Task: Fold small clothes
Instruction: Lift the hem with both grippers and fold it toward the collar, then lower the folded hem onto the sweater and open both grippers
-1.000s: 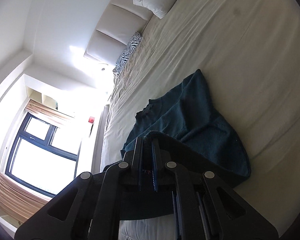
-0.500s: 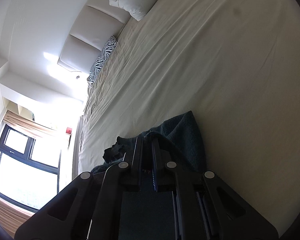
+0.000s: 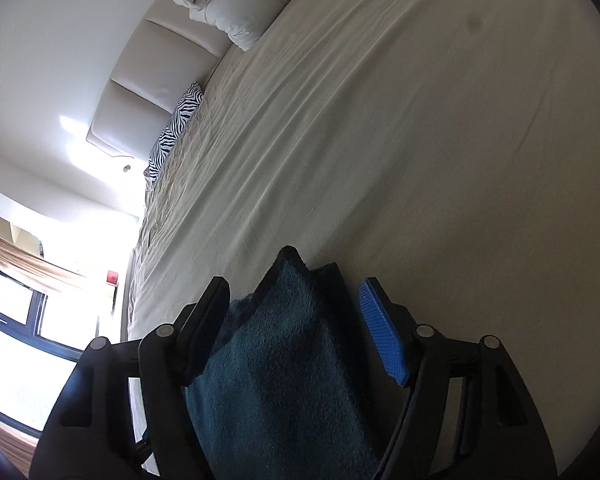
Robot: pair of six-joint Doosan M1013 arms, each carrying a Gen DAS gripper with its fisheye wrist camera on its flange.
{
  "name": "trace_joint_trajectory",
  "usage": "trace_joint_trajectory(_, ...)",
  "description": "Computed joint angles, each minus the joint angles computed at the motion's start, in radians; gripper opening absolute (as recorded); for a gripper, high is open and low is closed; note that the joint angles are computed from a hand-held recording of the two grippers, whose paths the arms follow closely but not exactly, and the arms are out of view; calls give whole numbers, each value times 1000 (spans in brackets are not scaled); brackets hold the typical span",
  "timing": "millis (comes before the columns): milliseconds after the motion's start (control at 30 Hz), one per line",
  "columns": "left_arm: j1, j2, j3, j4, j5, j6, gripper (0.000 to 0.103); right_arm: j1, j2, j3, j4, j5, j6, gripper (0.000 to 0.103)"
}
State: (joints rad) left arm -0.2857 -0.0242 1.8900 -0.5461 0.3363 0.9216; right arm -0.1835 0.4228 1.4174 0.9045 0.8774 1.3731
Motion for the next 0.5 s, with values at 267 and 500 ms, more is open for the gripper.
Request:
trace_joint_trajectory(267,-130,-53,32,449,57,-336,68,33,-111,86,-289,22,-101,44)
trace_joint_trajectory(500,-204,-53,32,659,134,-469,49,60,-182,195,-458,-31,-132,34)
